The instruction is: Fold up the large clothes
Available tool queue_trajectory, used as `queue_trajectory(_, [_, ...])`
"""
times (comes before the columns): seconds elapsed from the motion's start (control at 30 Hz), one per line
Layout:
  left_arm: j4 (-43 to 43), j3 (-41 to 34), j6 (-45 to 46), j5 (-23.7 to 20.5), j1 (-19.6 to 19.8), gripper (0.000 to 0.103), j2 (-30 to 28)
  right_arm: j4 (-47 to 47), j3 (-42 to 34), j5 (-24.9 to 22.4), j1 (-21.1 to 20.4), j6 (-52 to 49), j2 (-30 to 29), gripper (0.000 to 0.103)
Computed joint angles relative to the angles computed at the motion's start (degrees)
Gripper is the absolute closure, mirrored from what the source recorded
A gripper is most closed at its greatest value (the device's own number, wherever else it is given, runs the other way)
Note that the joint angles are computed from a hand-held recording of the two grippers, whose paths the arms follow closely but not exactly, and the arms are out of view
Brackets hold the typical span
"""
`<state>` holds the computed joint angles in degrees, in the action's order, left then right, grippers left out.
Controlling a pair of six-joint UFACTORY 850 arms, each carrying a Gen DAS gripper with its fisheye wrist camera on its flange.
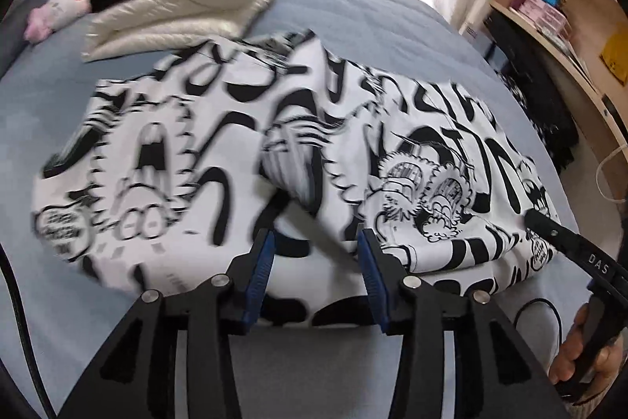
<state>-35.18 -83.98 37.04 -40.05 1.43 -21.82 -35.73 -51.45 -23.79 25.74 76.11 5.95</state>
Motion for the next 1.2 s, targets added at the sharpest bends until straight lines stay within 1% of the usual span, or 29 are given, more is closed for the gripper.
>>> queue_trajectory(0.03, [-0.17, 0.49, 0.19, 0.80, 0.56, 0.060, 0.55, -5.01, -0.16, -1.21, 1.16, 3.80, 0.19, 0.073])
queue_trajectory(0.1, [-1.59, 0.77, 1.63, 1.88, 1.31, 0.060, 1.17, -11.03, -0.42, -1.38, 2.56, 7.49, 0.29, 0.073])
queue_trajectory(0.13, [-3.20, 0.67, 3.20, 2.02, 1.68, 0.060, 1.26, -13.14, -0.64, -0.84, 3.00, 8.57, 0.06, 0.073])
queue_trajectory(0.17, [-4.79, 0.19, 4.73, 2.00, 1.86, 0.060, 0.92, -15.31, -0.77, 0.93, 3.36, 9.08, -0.33, 0.073])
queue_trajectory(0.23, [-6.45, -1.03, 6.64, 1.63, 1.34, 0.060, 0.06, -15.61, -1.88, 3.12, 3.84, 7.17, -2.10, 0.073])
queue_trajectory(0.33, [-6.49, -4.29, 7.27, 1.49, -0.52, 0.060, -2.24, -14.47, -5.12, 4.67, 4.34, 2.76, -6.41, 0.073])
queue_trajectory(0.4, [-8.57, -6.99, 9.05, 3.12, -1.85, 0.060, -4.20, -16.32, -7.36, 6.47, 3.84, 3.24, -9.00, 0.073])
queue_trajectory(0.43, [-8.50, -8.45, 8.69, 4.18, -2.55, 0.061, -5.27, -16.77, -8.65, 7.33, 3.25, 3.33, -10.42, 0.073])
queue_trajectory(0.47, [-7.94, -10.82, 7.65, 4.33, -3.04, 0.061, -7.09, -16.25, -9.92, 7.94, 2.56, 2.70, -11.80, 0.073])
queue_trajectory(0.53, [-4.86, -17.25, 2.85, 1.60, -3.91, 0.061, -11.94, -12.45, -13.23, 8.99, 0.83, -1.90, -15.44, 0.073])
queue_trajectory(0.6, [-0.43, -25.55, -3.69, -2.41, -4.77, 0.061, -18.16, -11.74, -15.73, 7.82, -0.16, -3.68, -18.43, 0.073])
queue_trajectory(0.63, [2.80, -28.55, -7.14, -2.82, -5.38, 0.061, -20.52, -12.23, -16.39, 7.34, -0.58, -3.63, -19.39, 0.073])
queue_trajectory(0.7, [10.85, -33.68, -13.90, -2.70, -6.45, 0.061, -24.68, -15.31, -17.32, 5.68, -1.37, -1.83, -21.15, 0.078])
queue_trajectory(0.73, [15.38, -36.14, -17.46, -3.22, -6.87, 0.062, -26.71, -18.08, -17.35, 3.39, -1.82, 0.64, -21.81, 0.078])
queue_trajectory(0.77, [17.56, -37.96, -19.09, -3.76, -6.73, 0.063, -28.65, -18.86, -17.11, 1.77, -2.39, 1.78, -22.09, 0.079])
queue_trajectory(0.8, [17.35, -39.41, -19.42, -4.81, -6.36, 0.066, -30.01, -17.24, -16.20, 2.54, -3.61, 1.97, -21.75, 0.079])
queue_trajectory(0.83, [14.74, -39.25, -17.89, -4.83, -5.78, 0.066, -30.20, -15.20, -14.58, 4.98, -5.23, 2.30, -20.76, 0.080])
queue_trajectory(0.87, [11.58, -38.06, -15.78, -4.03, -5.16, 0.066, -29.69, -14.30, -13.62, 5.50, -6.22, 2.69, -20.10, 0.086])
queue_trajectory(0.9, [10.66, -37.56, -14.77, -3.75, -4.91, 0.066, -29.42, -13.07, -13.04, 5.20, -6.95, 2.09, -19.59, 0.096])
queue_trajectory(0.97, [11.45, -37.29, -14.77, -3.33, -4.95, 0.067, -29.16, -13.13, -12.05, 4.68, -7.69, 2.94, -18.57, 0.096])
queue_trajectory(1.03, [13.47, -36.32, -15.91, -2.60, -5.19, 0.066, -28.25, -11.17, -11.37, 4.77, -8.08, 1.89, -17.58, 0.096])
queue_trajectory(1.07, [14.40, -35.52, -16.51, -2.26, -5.27, 0.066, -27.53, -9.94, -11.45, 4.05, -7.91, 1.00, -17.27, 0.095])
queue_trajectory(1.1, [14.08, -33.64, -15.84, -1.62, -5.05, 0.066, -26.16, -8.68, -11.50, 3.27, -7.54, 0.34, -16.75, 0.092])
queue_trajectory(1.13, [12.98, -30.92, -14.65, -0.81, -4.89, 0.066, -24.07, -8.31, -11.33, 3.02, -7.14, 0.60, -16.05, 0.092])
queue_trajectory(1.2, [9.19, -26.76, -11.06, 0.22, -4.66, 0.066, -20.66, -6.46, -11.01, 4.46, -6.73, -0.46, -15.04, 0.092])
